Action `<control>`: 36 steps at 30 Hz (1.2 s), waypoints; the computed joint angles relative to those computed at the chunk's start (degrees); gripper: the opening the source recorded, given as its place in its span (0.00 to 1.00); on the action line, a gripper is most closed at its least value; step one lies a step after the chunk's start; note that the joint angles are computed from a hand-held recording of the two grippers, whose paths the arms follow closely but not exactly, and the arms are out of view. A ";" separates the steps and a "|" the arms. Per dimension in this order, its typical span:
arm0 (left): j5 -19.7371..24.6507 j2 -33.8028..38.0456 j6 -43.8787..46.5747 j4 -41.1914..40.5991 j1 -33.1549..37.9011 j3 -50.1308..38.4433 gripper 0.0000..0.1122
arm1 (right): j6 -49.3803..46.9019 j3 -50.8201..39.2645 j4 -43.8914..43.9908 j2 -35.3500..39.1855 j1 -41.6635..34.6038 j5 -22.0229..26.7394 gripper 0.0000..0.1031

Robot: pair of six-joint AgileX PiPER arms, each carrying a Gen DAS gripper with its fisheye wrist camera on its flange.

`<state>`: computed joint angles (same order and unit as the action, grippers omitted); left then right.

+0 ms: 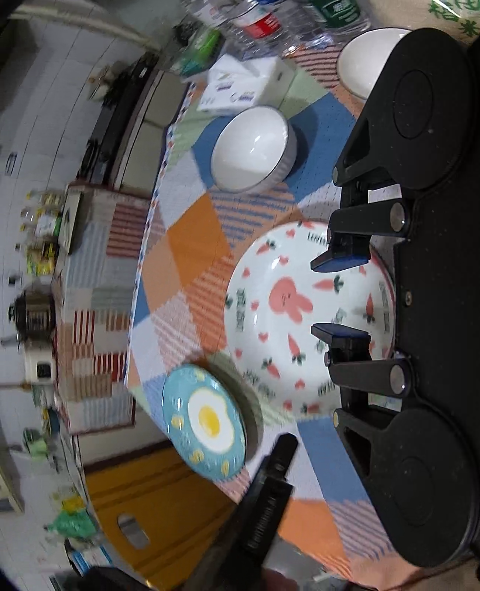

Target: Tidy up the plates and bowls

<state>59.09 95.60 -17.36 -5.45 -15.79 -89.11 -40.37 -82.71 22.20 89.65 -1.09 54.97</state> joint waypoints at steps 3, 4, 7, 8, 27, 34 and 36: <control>-1.13 -2.89 -0.38 0.60 2.17 2.56 0.26 | -2.66 -1.46 3.32 -0.44 -0.24 2.91 0.35; -1.56 -3.72 0.08 0.10 3.14 3.34 0.26 | -3.25 -1.91 4.27 -0.61 -0.25 3.63 0.38; -5.15 -6.34 4.05 -1.58 6.16 6.48 0.26 | -4.81 -3.20 6.91 -1.11 0.25 5.34 0.46; -6.01 -6.80 4.77 -1.18 6.82 7.07 0.26 | -5.93 -3.61 8.11 -1.06 0.40 5.77 0.47; -21.52 -4.02 -0.22 11.52 14.31 16.84 0.34 | -3.44 -21.35 16.78 20.95 10.70 0.29 0.69; -28.59 4.18 -3.90 10.64 17.46 16.82 0.34 | 2.65 -24.11 17.61 28.30 11.95 -1.69 0.69; -31.04 4.63 -7.68 14.43 17.30 17.68 0.34 | 5.44 -28.05 16.72 31.89 12.24 -1.04 0.69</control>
